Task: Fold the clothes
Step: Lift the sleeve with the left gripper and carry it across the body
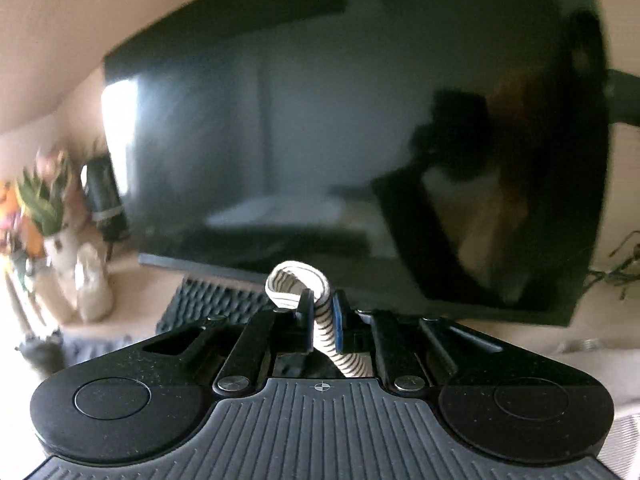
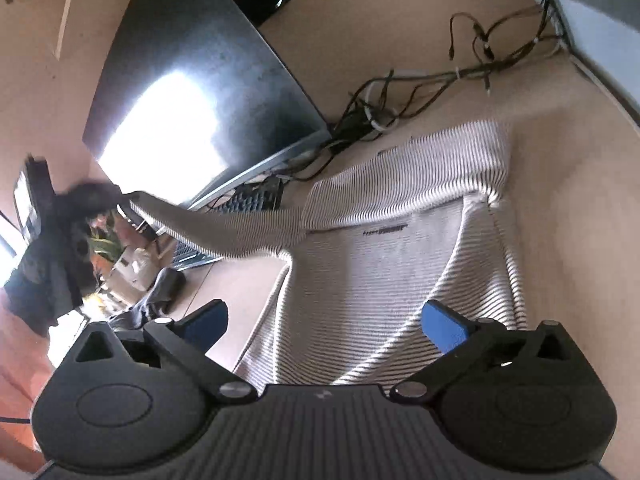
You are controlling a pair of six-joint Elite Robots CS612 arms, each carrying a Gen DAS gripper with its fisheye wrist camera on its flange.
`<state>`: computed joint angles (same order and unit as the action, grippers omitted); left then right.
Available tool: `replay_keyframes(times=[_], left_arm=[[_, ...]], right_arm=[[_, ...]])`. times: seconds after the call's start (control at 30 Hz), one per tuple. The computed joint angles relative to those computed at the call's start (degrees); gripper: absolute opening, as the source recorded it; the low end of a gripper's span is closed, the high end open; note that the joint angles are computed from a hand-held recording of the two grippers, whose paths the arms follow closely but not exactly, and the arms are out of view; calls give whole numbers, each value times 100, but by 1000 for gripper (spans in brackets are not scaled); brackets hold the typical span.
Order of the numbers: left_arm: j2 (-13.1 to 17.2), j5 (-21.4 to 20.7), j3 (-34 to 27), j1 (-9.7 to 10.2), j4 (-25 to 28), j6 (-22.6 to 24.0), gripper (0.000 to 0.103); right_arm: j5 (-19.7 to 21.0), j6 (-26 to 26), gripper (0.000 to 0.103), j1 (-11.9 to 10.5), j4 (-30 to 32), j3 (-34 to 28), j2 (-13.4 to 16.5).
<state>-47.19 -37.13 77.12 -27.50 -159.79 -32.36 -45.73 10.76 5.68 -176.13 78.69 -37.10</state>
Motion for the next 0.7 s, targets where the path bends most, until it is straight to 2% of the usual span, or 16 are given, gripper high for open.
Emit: replay_keyframes(times=[0.17, 0.3, 0.5, 0.7], left_arm=[[240, 84, -573, -173, -159, 788, 10], [444, -62, -990, -276, -393, 1295, 10], [749, -441, -1563, -390, -708, 1962, 8], [1075, -1093, -2146, -429, -601, 2208, 8]], right_arm=[[239, -188, 103, -53, 313, -112, 91], [321, -209, 103, -101, 380, -198, 157], [273, -131, 103, -168, 399, -293, 218], [155, -128, 103, -229, 538, -356, 226]])
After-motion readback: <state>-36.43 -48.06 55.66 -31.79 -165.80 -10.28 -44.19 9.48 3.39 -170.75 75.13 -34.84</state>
